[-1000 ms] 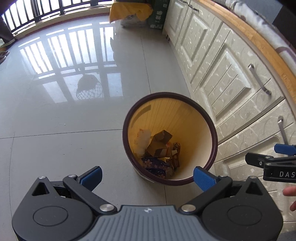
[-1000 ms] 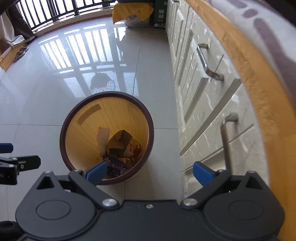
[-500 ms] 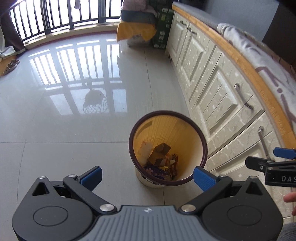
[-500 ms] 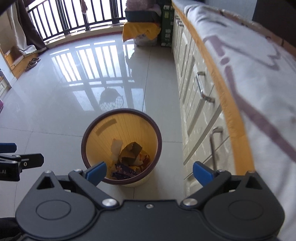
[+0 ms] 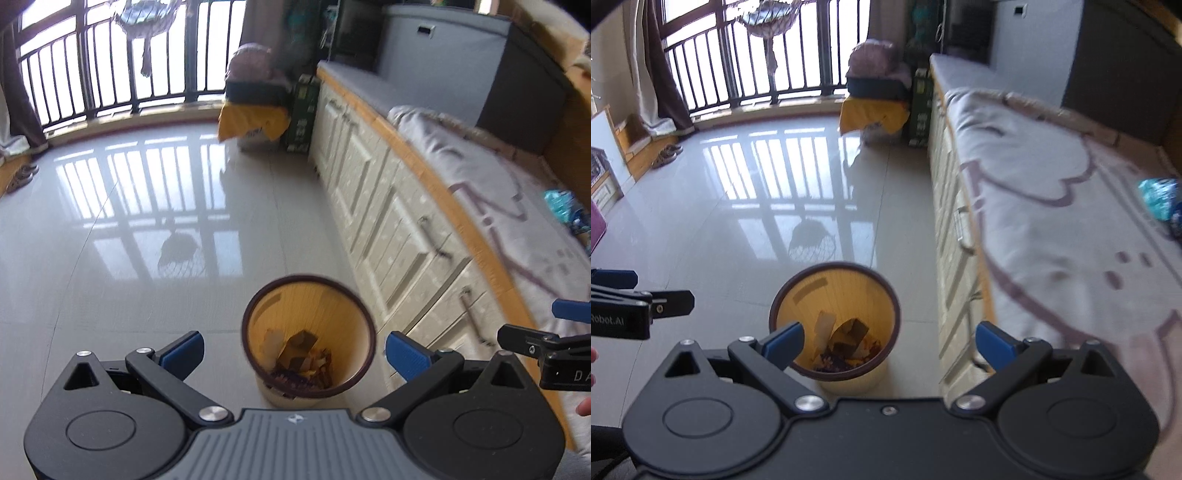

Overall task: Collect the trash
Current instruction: 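Move both open tools back toward the Pepsi can and teal wrapper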

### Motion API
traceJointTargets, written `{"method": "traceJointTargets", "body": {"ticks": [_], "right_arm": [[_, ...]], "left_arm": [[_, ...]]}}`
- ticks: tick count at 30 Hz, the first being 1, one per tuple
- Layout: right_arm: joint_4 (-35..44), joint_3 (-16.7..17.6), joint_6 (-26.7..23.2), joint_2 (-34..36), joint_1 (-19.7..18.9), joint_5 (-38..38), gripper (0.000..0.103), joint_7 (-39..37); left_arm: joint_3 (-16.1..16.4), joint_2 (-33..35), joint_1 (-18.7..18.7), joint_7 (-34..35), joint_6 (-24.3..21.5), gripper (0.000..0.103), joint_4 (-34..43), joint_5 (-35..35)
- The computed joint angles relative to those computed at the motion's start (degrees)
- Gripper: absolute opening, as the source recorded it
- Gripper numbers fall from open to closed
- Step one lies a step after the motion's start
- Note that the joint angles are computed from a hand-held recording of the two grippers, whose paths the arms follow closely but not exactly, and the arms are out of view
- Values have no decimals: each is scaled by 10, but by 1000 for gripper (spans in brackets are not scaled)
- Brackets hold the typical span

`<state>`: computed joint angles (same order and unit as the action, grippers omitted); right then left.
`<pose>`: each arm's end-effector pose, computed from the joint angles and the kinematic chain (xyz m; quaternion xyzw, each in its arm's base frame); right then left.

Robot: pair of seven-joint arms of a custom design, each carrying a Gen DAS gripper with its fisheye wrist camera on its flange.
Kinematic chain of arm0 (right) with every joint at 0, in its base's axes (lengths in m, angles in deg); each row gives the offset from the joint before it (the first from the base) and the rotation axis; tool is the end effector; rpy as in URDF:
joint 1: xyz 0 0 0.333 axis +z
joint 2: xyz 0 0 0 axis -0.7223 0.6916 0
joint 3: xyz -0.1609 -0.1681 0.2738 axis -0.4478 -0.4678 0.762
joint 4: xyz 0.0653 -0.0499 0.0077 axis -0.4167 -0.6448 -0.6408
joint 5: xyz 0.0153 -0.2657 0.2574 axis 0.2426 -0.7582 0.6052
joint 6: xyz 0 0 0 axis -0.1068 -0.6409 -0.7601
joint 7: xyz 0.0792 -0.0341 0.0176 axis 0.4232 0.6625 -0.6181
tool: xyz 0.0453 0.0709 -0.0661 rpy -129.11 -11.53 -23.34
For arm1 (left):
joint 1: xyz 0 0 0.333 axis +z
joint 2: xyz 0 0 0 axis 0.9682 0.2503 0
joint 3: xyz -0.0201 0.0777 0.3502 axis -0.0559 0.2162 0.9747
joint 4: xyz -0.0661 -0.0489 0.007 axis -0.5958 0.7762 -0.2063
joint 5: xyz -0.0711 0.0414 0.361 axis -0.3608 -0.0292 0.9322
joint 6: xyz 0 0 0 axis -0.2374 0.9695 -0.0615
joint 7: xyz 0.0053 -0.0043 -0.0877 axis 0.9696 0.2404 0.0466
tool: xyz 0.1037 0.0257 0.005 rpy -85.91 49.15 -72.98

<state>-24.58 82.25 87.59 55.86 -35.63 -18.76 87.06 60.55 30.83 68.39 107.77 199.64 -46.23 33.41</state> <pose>0.6527 0.1279 0.7493 -0.7356 0.5757 -0.2303 0.2728 0.6658 -0.1429 0.7299 -0.6829 0.6385 -0.2836 0.2134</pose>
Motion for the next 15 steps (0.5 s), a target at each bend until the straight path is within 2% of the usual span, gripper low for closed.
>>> {"method": "traceJointTargets", "body": {"ticks": [6,15], "right_arm": [[-60,-10,50,-50,-10,-15,100,12],[-139,-29,118,-105,-43,-53,101,31]], "left_arm": [[-11,-2,-12,13,26,103,14,-5],[-19,31,-55,23,45,103,71,7]]}}
